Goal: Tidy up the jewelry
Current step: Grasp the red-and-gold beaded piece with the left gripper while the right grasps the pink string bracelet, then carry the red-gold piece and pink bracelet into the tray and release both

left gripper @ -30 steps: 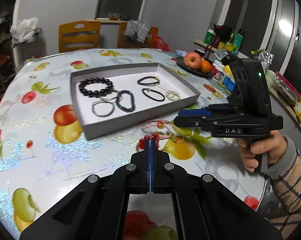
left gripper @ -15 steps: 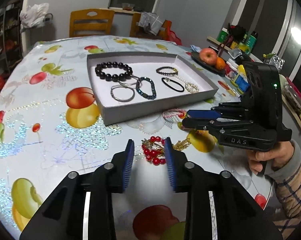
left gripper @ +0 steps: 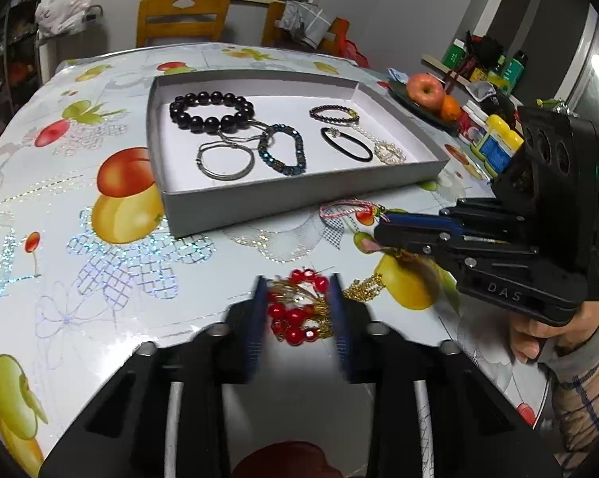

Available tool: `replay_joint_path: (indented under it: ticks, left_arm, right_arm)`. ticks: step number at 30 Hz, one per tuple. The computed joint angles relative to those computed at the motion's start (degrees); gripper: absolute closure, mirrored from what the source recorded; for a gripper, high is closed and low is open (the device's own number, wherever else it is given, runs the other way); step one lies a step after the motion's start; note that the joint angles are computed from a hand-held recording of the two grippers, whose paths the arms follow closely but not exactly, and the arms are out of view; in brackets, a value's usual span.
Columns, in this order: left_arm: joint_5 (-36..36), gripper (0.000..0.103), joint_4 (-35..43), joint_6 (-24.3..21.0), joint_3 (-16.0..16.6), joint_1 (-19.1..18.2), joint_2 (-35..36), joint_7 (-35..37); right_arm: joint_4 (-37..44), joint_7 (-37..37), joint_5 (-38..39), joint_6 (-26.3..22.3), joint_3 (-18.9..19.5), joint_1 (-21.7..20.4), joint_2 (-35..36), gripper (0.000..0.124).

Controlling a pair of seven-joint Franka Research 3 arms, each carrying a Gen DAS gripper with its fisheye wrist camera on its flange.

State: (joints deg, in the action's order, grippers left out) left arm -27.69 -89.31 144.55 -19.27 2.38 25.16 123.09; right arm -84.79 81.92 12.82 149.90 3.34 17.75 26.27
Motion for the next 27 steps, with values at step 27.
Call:
replay_joint_path:
  ticks: [27]
  left_arm:
    - [-11.2,0.092,-0.5,3.4,0.5,-0.4,-6.8,10.9]
  right_arm:
    - [-2.4,-4.8,3.0,6.7,1.3,-0.1,-6.0,0.118]
